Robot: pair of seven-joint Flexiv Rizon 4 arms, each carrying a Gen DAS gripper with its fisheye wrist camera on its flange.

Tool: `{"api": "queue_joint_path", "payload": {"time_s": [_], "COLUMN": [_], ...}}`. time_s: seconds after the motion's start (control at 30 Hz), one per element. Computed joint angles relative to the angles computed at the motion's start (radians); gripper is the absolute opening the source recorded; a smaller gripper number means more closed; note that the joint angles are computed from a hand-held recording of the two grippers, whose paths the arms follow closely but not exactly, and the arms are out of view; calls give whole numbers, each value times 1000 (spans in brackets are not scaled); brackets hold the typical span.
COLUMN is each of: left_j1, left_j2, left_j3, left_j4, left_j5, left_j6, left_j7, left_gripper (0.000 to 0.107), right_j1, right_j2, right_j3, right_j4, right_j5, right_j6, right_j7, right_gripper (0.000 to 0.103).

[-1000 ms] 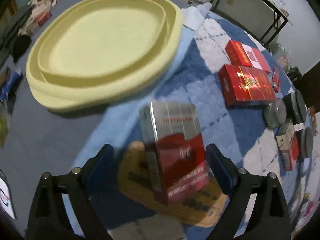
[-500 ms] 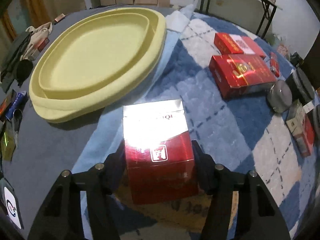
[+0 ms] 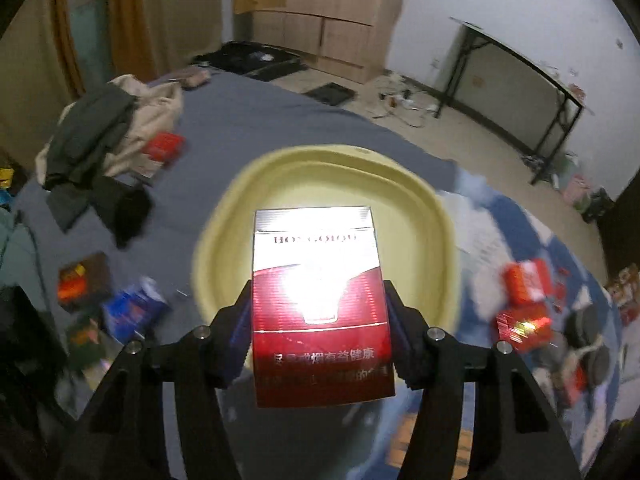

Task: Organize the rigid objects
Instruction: 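Carry the silver-red pack with the left gripper while the right gripper carries the red pack to the yellow tray, then open both grippers to drop the packs into the yellow tray and withdraw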

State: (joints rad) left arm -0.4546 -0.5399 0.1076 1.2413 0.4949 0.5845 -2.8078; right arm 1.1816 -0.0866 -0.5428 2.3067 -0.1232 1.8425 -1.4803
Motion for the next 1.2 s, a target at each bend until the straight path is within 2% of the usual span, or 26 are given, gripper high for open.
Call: {"api": "queue_joint_path", "payload": {"time_s": [0.07,0.2,0.3,0.43,0.53,0.67,0.8,0.93,1.03,1.07,1.1,1.17,1.2], "left_j1": [42,115,131,135,138,153,128,117,121,119,108,95,89], "left_j2": [29,29,-3,-41,-55,-76,-86,-79,-65,-63,-58,-49,-44], "left_j3": [1,-13,-13,-6,-2,-15,12,30,28,30,41,55,60], "left_j4": [93,176,163,130,139,170,166,187,234,241,242,250,253], "left_j5": [-25,-100,-134,-173,-210,-280,-269,-267,-277,-279,-277,-271,-267], "left_j6": [103,249,298,286,275,288,290,332,414,431,427,434,434], "left_j7": [-21,-2,52,129,153,172,160,111,74,66,46,8,-8], "left_gripper": [60,60,60,60,60,60,60,60,70,76,86,90,93], "right_j1": [-28,2,-52,-103,-124,-188,-244,-291,-332,-349,-362,-381,-389], "right_j2": [-92,-277,-412,-546,-603,-665,-726,-782,-823,-834,-850,-870,-870], "right_j3": [88,102,175,230,245,317,391,459,520,549,570,605,618], "right_j4": [-102,-268,-423,-586,-657,-768,-886,-993,-1078,-1107,-1141,-1188,-1196], "right_j5": [26,-35,-92,-179,-240,-270,-311,-348,-367,-364,-363,-356,-348], "right_j6": [-58,-143,-232,-329,-373,-434,-528,-595,-630,-653,-670,-685,-679], "right_j7": [47,140,172,182,190,213,208,203,189,180,167,133,119], "right_gripper": [72,72,72,71,71,71,71,72,72,72,73,79,86]}}
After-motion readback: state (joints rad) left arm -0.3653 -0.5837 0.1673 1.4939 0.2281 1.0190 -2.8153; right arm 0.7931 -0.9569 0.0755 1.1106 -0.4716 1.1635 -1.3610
